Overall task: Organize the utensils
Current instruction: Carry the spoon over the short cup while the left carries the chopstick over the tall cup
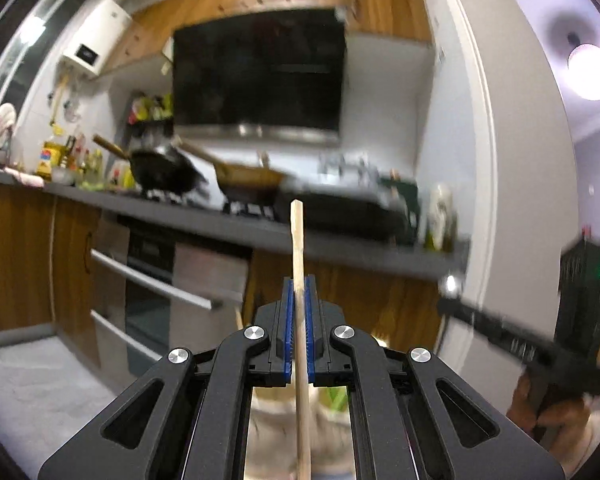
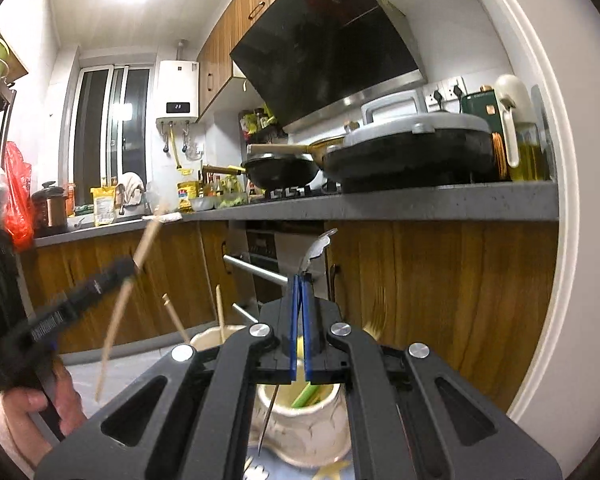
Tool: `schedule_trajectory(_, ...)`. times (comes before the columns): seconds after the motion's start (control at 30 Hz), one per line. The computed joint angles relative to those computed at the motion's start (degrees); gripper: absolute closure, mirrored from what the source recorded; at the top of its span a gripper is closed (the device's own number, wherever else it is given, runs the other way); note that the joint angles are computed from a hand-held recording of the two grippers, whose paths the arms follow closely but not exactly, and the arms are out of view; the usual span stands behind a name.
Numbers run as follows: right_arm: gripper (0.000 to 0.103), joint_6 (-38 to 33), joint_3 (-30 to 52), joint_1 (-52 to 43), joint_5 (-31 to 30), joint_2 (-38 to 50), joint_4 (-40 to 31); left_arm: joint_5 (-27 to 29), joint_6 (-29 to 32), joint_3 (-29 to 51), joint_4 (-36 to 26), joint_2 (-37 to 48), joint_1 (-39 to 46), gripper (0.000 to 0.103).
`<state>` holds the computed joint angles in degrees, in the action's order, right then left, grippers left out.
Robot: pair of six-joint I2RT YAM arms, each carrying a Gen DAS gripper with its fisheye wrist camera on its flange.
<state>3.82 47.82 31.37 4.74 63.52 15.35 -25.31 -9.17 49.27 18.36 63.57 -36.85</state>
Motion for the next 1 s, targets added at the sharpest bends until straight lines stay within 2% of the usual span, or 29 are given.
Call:
schedule_trajectory(0.17,0.101,0.8,3.6,-2.1,-2.6,4.1,2.0,7.4,-7.3,5.1,2.5,4.3,9.1,0.097)
schedule_trajectory(0.3,0.101,0.6,4.8,-2.5,-2.5,6.2,4.5,10.3,-9.0,10.9,3.2,11.3,12.8,0.097)
schedule_trajectory(0.47,0.101,0.9,5.7,-3.2,-2.0,9.4,6.7,13.4,-15.0,14.9,4.6,18.8,16.8,0.097)
schedule_trajectory(0.67,0.101,2.5,6.6,-4.0,-3.0,12.8,7.8,15.7,-17.2,13.0,8.3,21.5,18.1,0.097)
schedule_trajectory(1.0,0.101,3.1,6.6,-4.1,-2.4,14.8,6.7,16.1,-17.7,11.8,9.4,23.2,18.5,0.097)
